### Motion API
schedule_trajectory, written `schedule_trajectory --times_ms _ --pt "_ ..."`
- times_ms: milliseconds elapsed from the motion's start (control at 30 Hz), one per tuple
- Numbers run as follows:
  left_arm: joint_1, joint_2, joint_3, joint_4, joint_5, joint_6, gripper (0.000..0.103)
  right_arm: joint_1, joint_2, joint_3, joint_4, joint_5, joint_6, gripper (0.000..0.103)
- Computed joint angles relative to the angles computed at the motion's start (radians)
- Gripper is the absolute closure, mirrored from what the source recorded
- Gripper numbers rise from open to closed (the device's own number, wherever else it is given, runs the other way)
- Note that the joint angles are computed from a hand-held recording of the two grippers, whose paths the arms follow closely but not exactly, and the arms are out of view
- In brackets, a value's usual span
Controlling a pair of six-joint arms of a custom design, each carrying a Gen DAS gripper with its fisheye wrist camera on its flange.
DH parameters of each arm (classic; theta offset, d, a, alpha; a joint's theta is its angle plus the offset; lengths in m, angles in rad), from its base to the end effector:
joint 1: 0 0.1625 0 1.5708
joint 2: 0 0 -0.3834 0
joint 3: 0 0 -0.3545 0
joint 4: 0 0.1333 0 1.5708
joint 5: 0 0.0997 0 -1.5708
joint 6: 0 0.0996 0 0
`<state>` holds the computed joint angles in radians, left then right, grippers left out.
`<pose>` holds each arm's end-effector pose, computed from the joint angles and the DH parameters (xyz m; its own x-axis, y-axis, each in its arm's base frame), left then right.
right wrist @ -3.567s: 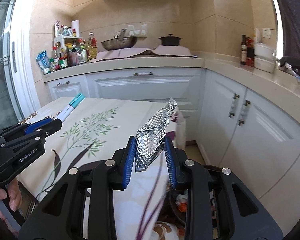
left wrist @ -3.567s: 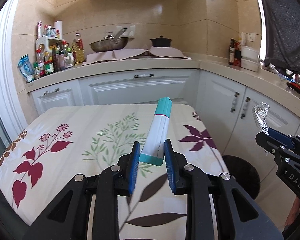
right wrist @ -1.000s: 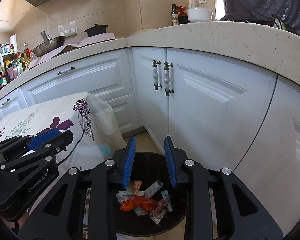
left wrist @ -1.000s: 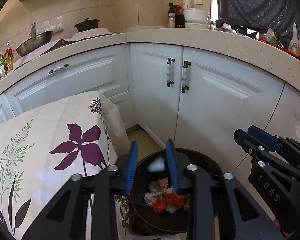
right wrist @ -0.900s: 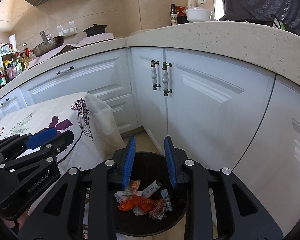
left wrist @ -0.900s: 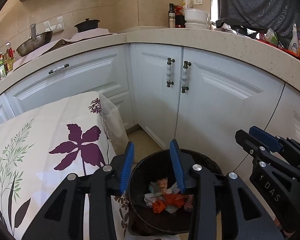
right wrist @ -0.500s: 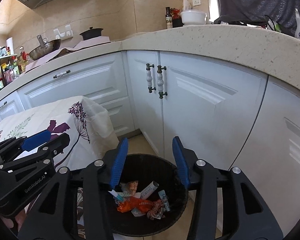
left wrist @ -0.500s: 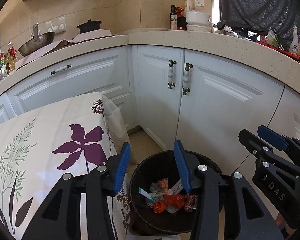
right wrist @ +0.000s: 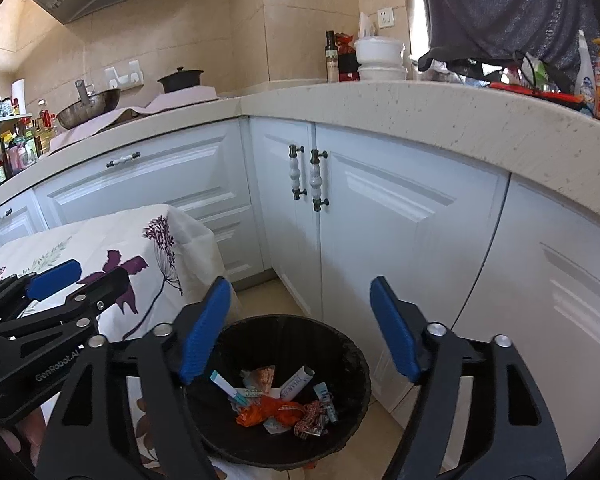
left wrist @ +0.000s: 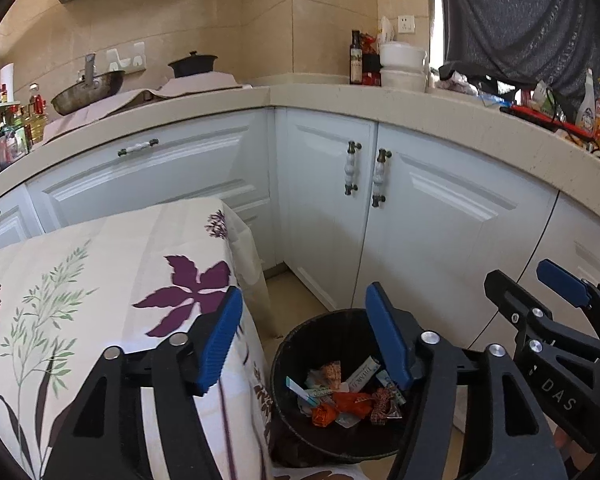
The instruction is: Collect trash
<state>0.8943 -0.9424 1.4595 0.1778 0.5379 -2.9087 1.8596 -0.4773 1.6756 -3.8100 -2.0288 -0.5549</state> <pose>-0.1480 -0.5338 0.1882 -0.6980 -0.0732 -0.7123 0.5776 0.5305 -0.6205 0.2556 -0.5469 0.0493 -0.7473 -0.1615 0.6446 -0.6326 0.4699 -0.6156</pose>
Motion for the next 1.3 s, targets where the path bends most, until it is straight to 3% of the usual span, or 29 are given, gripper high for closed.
schedule_trajectory --times_ms 67,467,667,967,1300 --pt "-0.008 -0.023 0.025 -0.016 -0.008 0.006 0.031 0.011 -0.003 0.011 -0.009 -0.005 0.002 0.026" --pt "-0.068 -0.188 0.189 -0.089 -0.084 0.039 0.019 0.086 -0.025 0.088 -0.05 -0.026 0.029 0.022" --pt "-0.096 -0.268 0.26 -0.085 -0.116 0.046 0.019 0.129 -0.039 0.118 -0.076 -0.036 0.024 0.021" --pt "-0.138 -0.36 0.33 -0.052 -0.159 -0.042 0.018 0.185 -0.046 0.157 -0.113 -0.064 0.017 0.02" --pt "-0.174 -0.405 0.373 -0.061 -0.19 -0.039 0.018 0.22 -0.045 0.178 -0.158 -0.101 0.007 0.019"
